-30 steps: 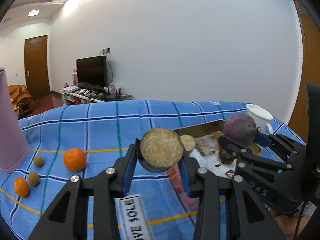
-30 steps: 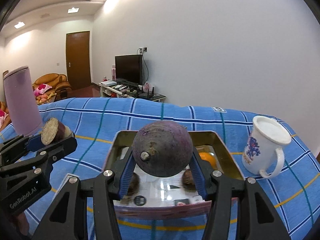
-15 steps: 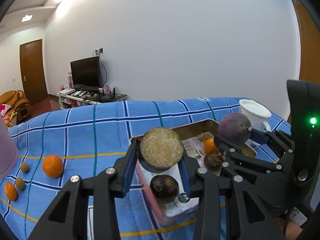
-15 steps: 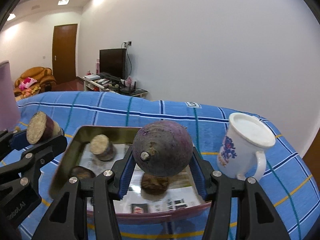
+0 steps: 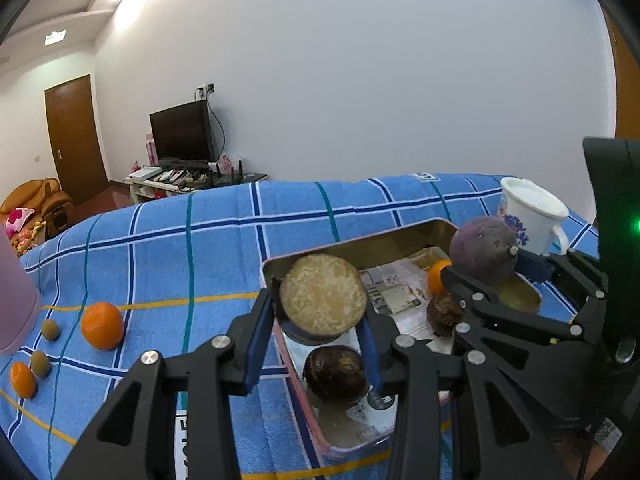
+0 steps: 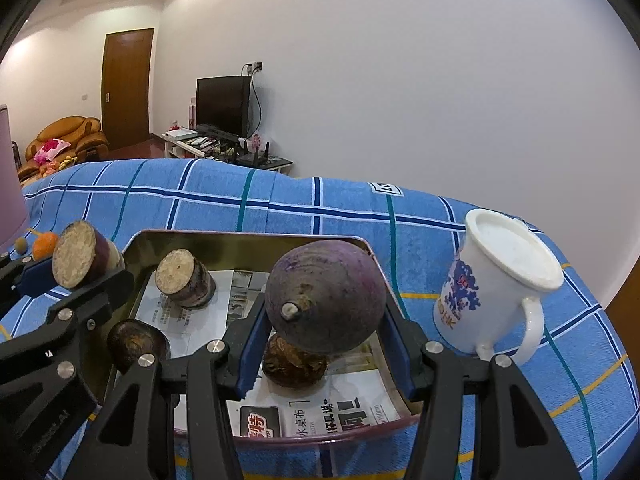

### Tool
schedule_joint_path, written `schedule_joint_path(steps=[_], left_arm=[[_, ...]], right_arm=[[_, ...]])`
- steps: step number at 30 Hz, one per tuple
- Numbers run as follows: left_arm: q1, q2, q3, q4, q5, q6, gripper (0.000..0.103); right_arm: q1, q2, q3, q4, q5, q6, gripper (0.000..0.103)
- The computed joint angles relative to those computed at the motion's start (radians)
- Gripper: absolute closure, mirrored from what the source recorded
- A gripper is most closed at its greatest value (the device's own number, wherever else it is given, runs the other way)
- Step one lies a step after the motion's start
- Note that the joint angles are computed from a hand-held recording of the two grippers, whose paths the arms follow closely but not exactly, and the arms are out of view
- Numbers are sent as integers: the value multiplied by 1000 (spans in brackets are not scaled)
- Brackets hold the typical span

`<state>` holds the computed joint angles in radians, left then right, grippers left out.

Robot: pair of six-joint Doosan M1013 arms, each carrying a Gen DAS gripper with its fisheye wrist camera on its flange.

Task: Organize fruits
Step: 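Lower both tools into the tin and open them to release the fruits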

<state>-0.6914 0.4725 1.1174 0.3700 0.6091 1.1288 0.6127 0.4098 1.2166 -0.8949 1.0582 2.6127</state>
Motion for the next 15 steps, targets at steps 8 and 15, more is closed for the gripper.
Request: schedule_joint_path(steps=[8,15], left_arm=[[-2,8,-8,16,19,-8,61],[-2,13,-16,12,39,-10,61]], right_arm=[[-12,9,-12,36,-9,-23,48],[-20,20,-29,76,-15,-62,48]])
